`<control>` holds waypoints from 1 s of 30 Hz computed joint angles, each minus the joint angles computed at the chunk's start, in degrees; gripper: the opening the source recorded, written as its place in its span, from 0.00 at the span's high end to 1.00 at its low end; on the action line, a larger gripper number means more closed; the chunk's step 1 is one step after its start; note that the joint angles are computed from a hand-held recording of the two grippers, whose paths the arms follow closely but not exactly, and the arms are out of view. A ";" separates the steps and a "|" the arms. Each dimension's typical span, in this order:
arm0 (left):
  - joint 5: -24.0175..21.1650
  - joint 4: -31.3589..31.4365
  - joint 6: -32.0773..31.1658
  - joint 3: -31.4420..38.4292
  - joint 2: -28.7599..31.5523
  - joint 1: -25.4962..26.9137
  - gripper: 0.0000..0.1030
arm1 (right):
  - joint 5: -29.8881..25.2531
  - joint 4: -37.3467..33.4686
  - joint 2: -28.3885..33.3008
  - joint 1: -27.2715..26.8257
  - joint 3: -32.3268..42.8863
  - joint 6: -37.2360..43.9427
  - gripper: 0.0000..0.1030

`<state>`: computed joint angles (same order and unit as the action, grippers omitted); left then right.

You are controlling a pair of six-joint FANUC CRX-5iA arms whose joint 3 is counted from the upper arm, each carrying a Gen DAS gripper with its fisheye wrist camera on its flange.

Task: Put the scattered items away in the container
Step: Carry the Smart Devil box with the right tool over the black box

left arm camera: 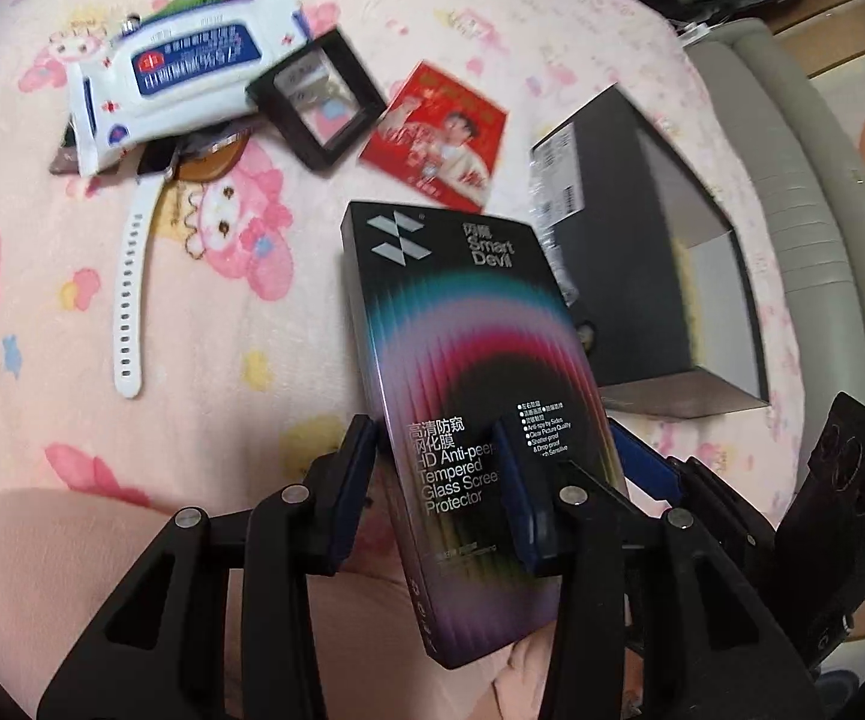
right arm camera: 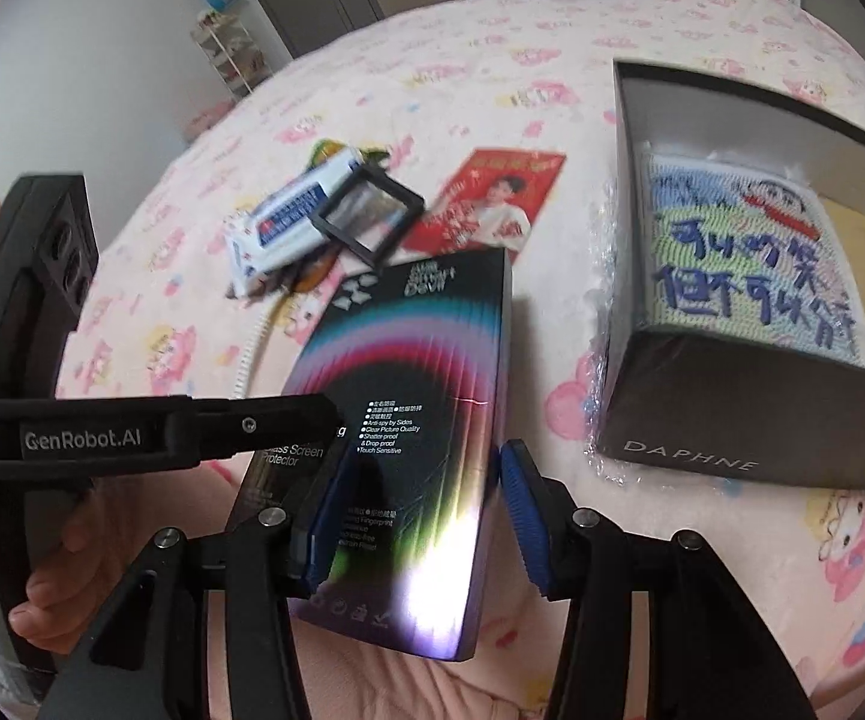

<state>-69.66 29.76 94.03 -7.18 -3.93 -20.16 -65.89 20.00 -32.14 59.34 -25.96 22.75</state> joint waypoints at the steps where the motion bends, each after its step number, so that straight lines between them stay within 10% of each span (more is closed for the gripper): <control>1: 0.82 0.26 0.20 0.06 -0.18 -0.44 0.60 | -0.60 1.13 -0.51 1.13 0.06 -0.67 0.56; 22: 4.73 4.92 -1.07 8.91 6.18 -7.19 0.60 | -7.78 9.10 -6.12 1.62 2.13 1.35 0.56; 30: 3.78 7.76 -3.00 18.30 15.38 -11.75 0.60 | -10.36 5.94 -7.89 -8.41 3.99 9.36 0.56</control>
